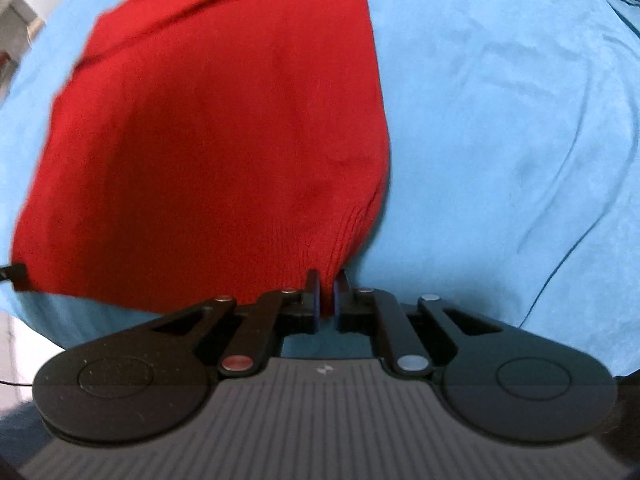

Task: Fold small clothes
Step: 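Grasp the ribbed hem with the left tool while the right tool grasps it too, then lift the hem with both tools and fold it toward the collar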

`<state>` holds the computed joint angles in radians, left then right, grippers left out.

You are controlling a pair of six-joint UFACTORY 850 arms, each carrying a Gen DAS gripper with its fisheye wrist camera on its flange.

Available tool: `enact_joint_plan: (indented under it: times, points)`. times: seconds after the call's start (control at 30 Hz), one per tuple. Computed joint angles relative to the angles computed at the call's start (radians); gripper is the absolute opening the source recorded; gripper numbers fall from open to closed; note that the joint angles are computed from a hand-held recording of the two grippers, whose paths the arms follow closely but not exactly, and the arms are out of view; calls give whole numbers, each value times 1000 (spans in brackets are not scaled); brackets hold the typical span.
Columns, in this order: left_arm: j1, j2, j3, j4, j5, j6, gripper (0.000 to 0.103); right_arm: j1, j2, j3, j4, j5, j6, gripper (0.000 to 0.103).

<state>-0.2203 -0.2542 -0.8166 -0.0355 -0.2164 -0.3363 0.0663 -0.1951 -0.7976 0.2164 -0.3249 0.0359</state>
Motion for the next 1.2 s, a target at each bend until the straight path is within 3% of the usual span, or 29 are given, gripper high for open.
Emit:
enact_joint_plan:
  times: [0.1, 0.2, 0.4, 0.53, 0.63, 0.73, 0.87, 0.93, 1.03, 1.13, 1.17, 1.2]
  points:
    - [19, 36, -32, -70, -30, 42, 5, -44, 40, -18, 226, -27, -183, 21]
    - [26, 54, -98, -19, -56, -31, 5, -88, 62, -62, 410, -59, -324, 21]
    - [57, -17, -282, 133, 16, -172, 5, -147, -2, -238, 725, -75, -569, 21]
    - [66, -197, -518, 526, 59, -509, 5, -162, -164, -456, 901, -77, -708, 21]
    - [74, -365, -722, 825, 62, -792, 5, -166, -344, -668, 962, -66, -737, 21]
    - [80, -587, -961, 854, 21, -895, 5, -153, -573, -934, 785, -40, -547, 21]
    - [84, -832, -1231, 626, -94, -702, 5, -124, -836, -1236, 368, -66, -134, 21]
    - [80, -874, -1283, 645, -113, -726, 5, -116, -911, -1331, 215, -114, 7, 21]
    - [81, -870, -1277, 684, -92, -815, 6, -114, -940, -1368, 202, -119, -22, 21]
    - [84, -926, -1373, 552, -139, -729, 11, -120, -987, -1448, 194, -129, -15, 26]
    - [88, -932, -1381, 531, -143, -715, 25, -115, -985, -1448, 142, -115, 20, 32]
    - [88, -919, -1363, 536, -139, -716, 48, -104, -960, -1407, 75, -89, 61, 59]
